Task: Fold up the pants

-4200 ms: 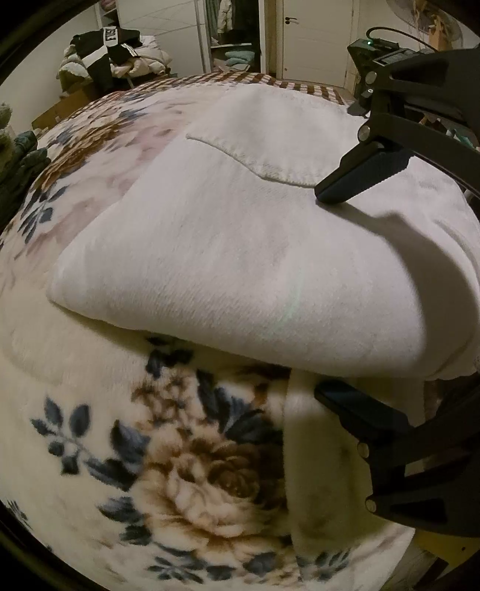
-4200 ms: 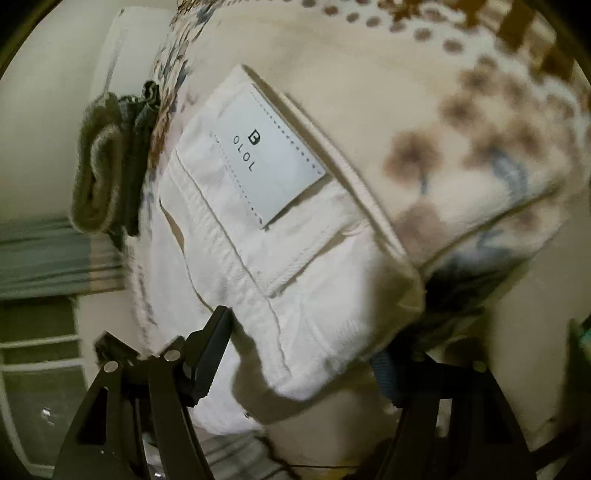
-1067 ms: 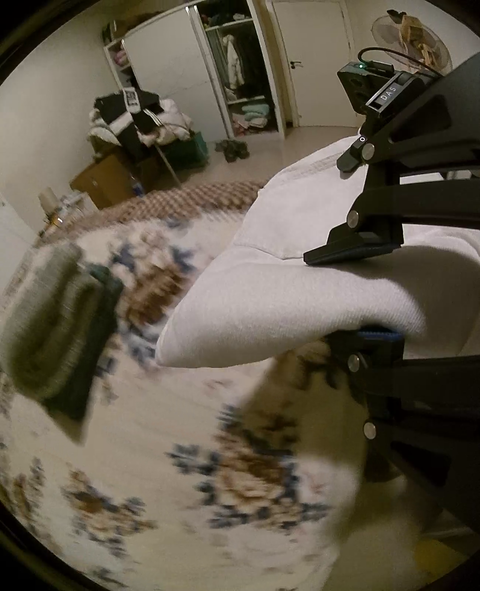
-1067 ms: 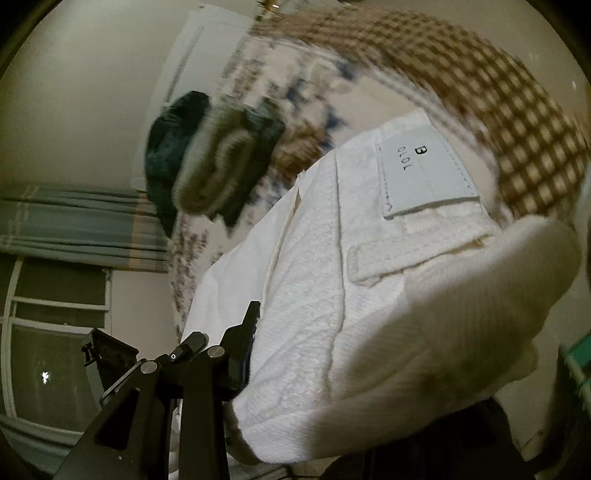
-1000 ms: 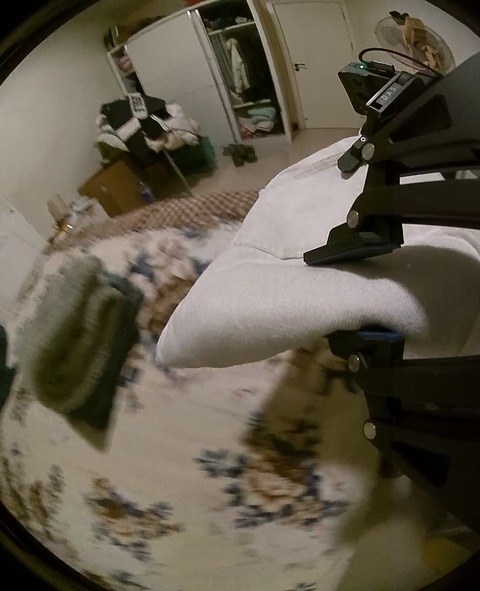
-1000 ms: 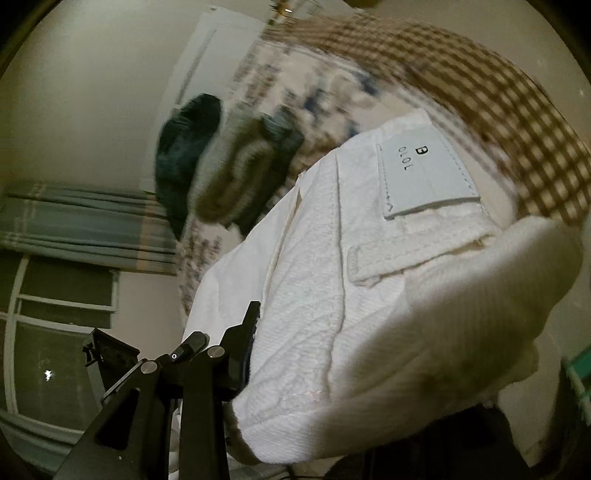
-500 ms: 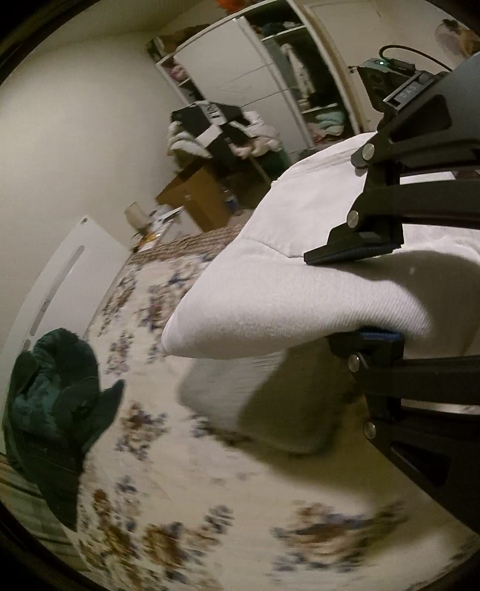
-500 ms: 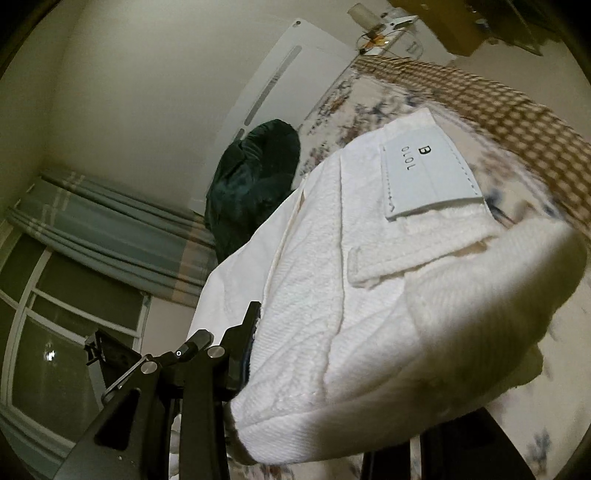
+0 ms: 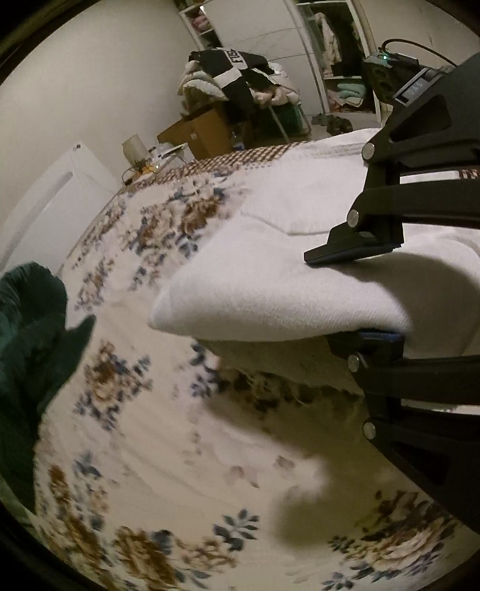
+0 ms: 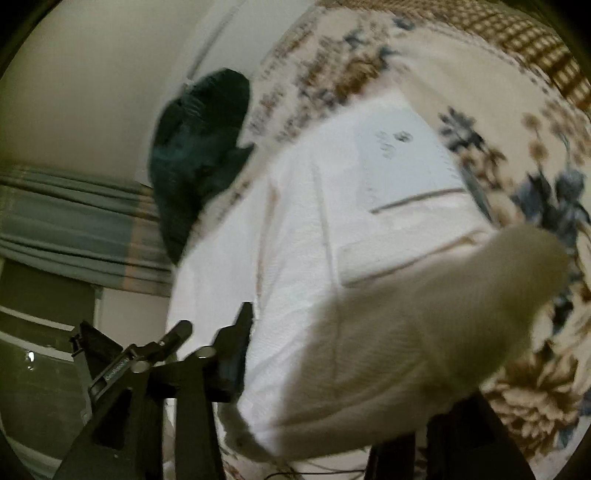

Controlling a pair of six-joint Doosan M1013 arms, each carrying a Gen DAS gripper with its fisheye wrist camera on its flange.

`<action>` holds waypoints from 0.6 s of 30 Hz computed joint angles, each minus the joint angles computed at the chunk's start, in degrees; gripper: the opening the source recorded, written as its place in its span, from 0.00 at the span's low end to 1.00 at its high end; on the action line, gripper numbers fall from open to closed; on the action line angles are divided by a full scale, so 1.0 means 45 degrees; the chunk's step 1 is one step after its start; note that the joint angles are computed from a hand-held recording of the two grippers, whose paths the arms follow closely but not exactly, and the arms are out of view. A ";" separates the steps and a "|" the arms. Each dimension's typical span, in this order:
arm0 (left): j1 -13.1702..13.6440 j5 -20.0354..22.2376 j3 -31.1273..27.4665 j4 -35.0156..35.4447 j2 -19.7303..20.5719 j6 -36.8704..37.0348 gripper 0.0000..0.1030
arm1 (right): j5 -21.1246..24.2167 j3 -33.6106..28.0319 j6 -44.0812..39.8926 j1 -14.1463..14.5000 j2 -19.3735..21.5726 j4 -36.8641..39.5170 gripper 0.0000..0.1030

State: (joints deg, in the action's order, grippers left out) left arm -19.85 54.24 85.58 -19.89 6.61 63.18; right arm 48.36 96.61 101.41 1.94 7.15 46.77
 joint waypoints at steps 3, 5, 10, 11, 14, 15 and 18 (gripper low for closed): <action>-0.0033 0.0081 0.0196 -0.0114 -0.0162 0.0226 0.29 | 0.0545 0.0095 0.0263 -0.0238 -0.0145 -0.0480 0.53; -0.0047 0.0199 0.0257 -0.0252 -0.0232 0.0350 0.29 | 0.0776 0.0184 0.0270 -0.0338 -0.0307 -0.0816 0.53; -0.0228 0.0741 -0.0060 0.0422 -0.0209 -0.0193 0.30 | 0.1986 -0.0364 0.1628 -0.0187 -0.0487 -0.3300 0.55; -0.0326 0.0943 -0.0194 0.0688 -0.0183 -0.0329 0.30 | 0.2117 -0.0481 0.1845 -0.0067 -0.0523 -0.3826 0.58; -0.0709 0.1538 -0.0679 0.2004 -0.0144 -0.0825 0.31 | 0.2774 -0.1210 0.2441 0.0514 -0.0482 -0.5830 0.81; -0.0832 0.1698 -0.0811 0.2407 -0.0156 -0.0948 0.34 | 0.2866 -0.1349 0.2565 0.0674 -0.0521 -0.6232 0.89; -0.1305 0.2523 -0.1307 0.3881 -0.0149 -0.1208 0.81 | 0.3240 -0.1919 0.3153 0.1390 -0.0642 -0.8295 0.94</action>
State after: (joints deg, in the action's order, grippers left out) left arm -25.73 65.59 79.70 -2.43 5.94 57.74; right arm 62.94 87.98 115.60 8.20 4.26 9.44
